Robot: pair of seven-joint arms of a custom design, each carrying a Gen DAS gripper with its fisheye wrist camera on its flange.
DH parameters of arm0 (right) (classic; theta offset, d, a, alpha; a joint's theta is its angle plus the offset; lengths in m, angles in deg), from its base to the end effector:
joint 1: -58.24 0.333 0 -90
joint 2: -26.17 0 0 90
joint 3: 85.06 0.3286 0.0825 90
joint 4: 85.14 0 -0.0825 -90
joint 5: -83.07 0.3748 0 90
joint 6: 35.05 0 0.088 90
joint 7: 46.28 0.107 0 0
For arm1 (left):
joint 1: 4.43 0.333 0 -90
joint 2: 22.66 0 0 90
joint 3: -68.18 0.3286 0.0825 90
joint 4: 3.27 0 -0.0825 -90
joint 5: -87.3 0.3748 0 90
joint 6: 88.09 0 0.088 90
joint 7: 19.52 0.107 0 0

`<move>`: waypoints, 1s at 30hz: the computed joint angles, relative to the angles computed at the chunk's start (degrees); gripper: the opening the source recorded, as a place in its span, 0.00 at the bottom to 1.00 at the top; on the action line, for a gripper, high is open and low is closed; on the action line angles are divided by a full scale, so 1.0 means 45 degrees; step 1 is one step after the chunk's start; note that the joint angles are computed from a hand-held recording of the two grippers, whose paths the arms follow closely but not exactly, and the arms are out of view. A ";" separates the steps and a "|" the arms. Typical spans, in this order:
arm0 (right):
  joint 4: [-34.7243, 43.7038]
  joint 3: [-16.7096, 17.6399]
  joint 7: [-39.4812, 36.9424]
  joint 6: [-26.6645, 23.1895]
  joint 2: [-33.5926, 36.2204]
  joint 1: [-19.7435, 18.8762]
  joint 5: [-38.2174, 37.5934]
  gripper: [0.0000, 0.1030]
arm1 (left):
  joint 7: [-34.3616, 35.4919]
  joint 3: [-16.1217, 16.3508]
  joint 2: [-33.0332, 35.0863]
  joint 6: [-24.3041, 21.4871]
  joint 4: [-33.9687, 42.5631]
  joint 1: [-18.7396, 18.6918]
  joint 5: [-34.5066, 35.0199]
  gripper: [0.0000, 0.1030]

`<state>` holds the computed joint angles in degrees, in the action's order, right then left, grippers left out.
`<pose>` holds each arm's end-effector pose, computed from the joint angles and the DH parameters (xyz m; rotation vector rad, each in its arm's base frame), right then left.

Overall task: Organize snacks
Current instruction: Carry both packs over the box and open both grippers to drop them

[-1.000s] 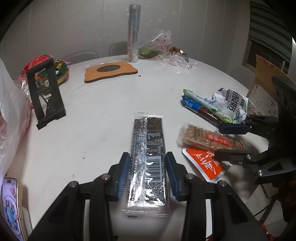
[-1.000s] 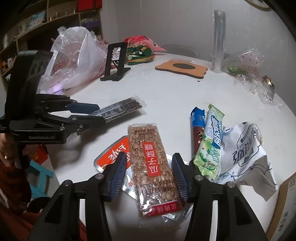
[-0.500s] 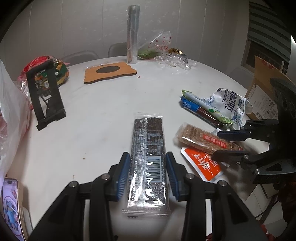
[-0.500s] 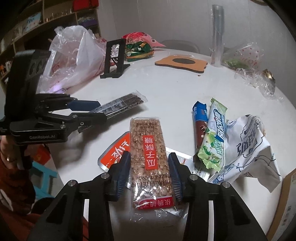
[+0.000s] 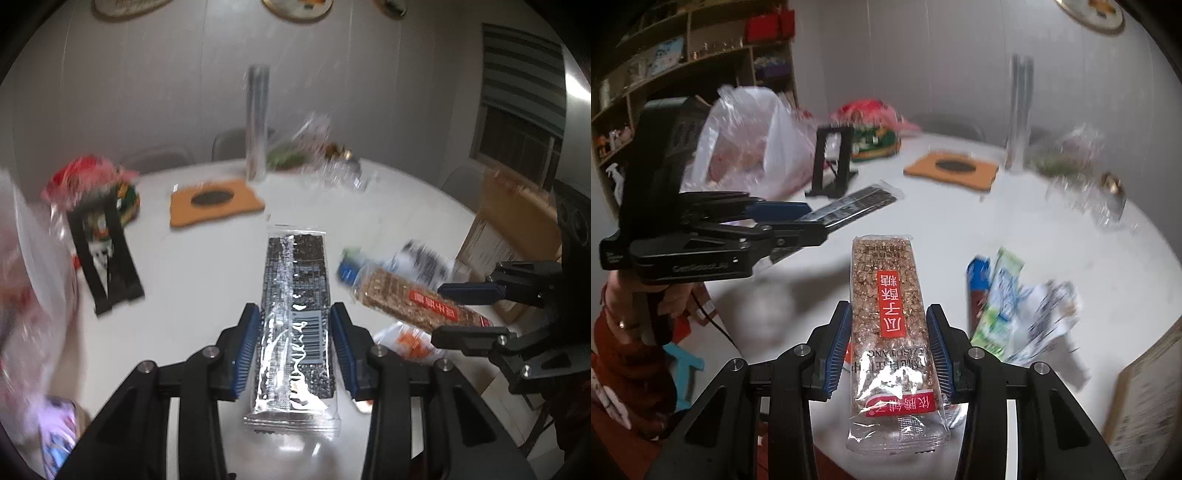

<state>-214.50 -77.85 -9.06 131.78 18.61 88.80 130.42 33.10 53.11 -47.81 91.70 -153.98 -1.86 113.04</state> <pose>0.4437 0.2897 0.5122 -2.1541 0.8108 -0.3601 0.4045 -0.1381 0.5055 -1.6430 1.7205 -0.9240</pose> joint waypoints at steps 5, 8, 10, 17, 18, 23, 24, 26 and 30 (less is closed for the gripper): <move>-0.0336 -0.0242 0.0167 0.0334 -0.1317 -0.0028 -0.0273 0.36 | 0.0327 -0.0056 -0.0095 0.0011 0.1131 -0.0312 0.0121 0.35; -0.0552 -0.0741 0.0028 0.0482 -0.2131 0.0123 -0.0082 0.36 | 0.0578 -0.0293 0.0162 -0.0041 0.2127 -0.0516 0.0294 0.35; -0.0744 -0.1032 0.0122 0.0529 -0.2698 0.0053 -0.0155 0.36 | 0.1019 -0.0141 0.0590 -0.0106 0.2890 -0.1161 0.0258 0.35; -0.1448 -0.1608 0.1715 0.0594 -0.4126 -0.1283 -0.1477 0.36 | 0.3362 0.0570 0.2868 -0.0728 0.5825 -0.3781 -0.0653 0.35; -0.1492 -0.1687 0.2074 0.0408 -0.4228 -0.1622 -0.1765 0.36 | 0.4067 0.0734 0.3350 -0.0929 0.6376 -0.4316 -0.1095 0.35; -0.1637 -0.1757 0.3579 -0.0566 -0.4277 -0.2994 -0.3221 0.36 | 0.8327 0.0969 0.5086 -0.2087 0.8451 -0.5963 -0.4858 0.35; -0.1587 -0.1804 0.3862 -0.1000 -0.4177 -0.3251 -0.3502 0.36 | 0.8918 0.0769 0.5471 -0.2517 0.8955 -0.5967 -0.5331 0.35; -0.1398 -0.1952 0.4143 -0.1620 -0.3927 -0.3502 -0.3825 0.36 | 0.9643 0.0326 0.6144 -0.3423 0.9871 -0.5799 -0.5871 0.35; -0.0889 -0.1861 0.4759 -0.2852 -0.3270 -0.4158 -0.4748 0.36 | 1.0129 -0.0423 0.7387 -0.5481 1.1616 -0.5415 -0.5867 0.35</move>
